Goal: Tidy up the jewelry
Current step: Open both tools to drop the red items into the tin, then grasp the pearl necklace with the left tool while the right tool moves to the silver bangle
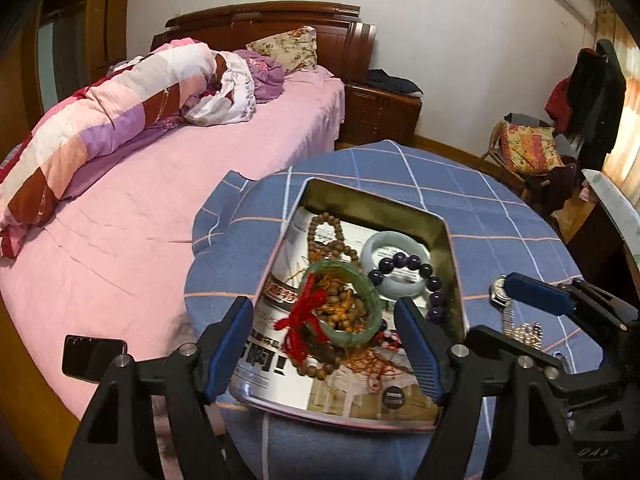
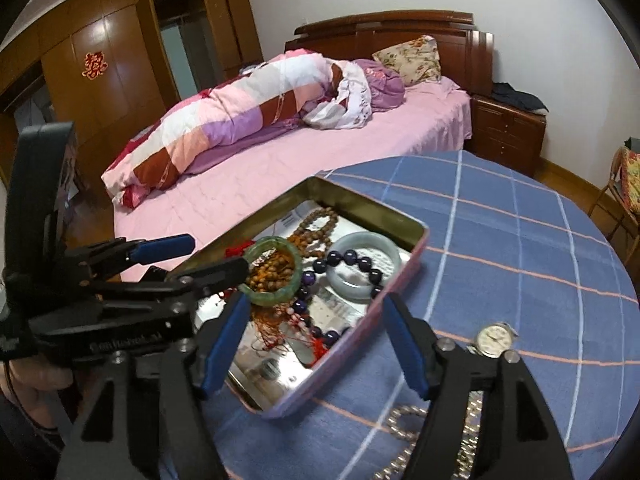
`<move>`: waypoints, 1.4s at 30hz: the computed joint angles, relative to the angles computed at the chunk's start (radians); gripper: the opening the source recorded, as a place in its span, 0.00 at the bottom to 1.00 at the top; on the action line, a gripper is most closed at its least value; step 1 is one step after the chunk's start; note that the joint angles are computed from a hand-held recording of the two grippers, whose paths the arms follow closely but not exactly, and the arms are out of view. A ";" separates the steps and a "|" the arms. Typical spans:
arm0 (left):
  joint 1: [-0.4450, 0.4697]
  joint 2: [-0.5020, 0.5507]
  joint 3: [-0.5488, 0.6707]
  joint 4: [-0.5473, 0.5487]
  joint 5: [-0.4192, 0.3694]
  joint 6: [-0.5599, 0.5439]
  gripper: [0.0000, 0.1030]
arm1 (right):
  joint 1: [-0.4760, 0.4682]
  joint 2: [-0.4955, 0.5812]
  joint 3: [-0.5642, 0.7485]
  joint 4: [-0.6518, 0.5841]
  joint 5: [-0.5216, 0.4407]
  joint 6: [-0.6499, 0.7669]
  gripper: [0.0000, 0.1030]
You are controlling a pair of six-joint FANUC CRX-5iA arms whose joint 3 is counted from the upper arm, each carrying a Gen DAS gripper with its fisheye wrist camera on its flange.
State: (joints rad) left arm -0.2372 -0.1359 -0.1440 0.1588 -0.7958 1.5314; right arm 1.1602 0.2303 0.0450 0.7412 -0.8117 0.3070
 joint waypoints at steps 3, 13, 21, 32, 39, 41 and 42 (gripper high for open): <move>-0.011 0.000 0.009 -0.016 -0.003 0.017 0.71 | 0.014 -0.047 -0.060 0.045 -0.029 -0.051 0.77; -0.095 -0.002 0.036 -0.127 0.004 0.119 0.71 | 0.082 -0.244 -0.299 0.083 -0.243 -0.285 0.86; -0.178 0.005 0.052 -0.170 0.003 0.127 0.71 | 0.136 -0.298 -0.369 0.008 -0.334 -0.321 0.87; -0.228 0.018 0.055 -0.166 0.007 0.092 0.71 | 0.139 -0.289 -0.381 -0.025 -0.299 -0.285 0.87; -0.251 0.032 0.061 -0.160 0.003 0.073 0.71 | 0.138 -0.279 -0.384 -0.021 -0.316 -0.292 0.64; -0.260 0.035 0.062 -0.153 0.007 0.061 0.71 | 0.136 -0.285 -0.386 -0.024 -0.310 -0.290 0.62; -0.263 0.036 0.063 -0.154 0.008 0.056 0.71 | 0.138 -0.285 -0.388 -0.021 -0.312 -0.288 0.62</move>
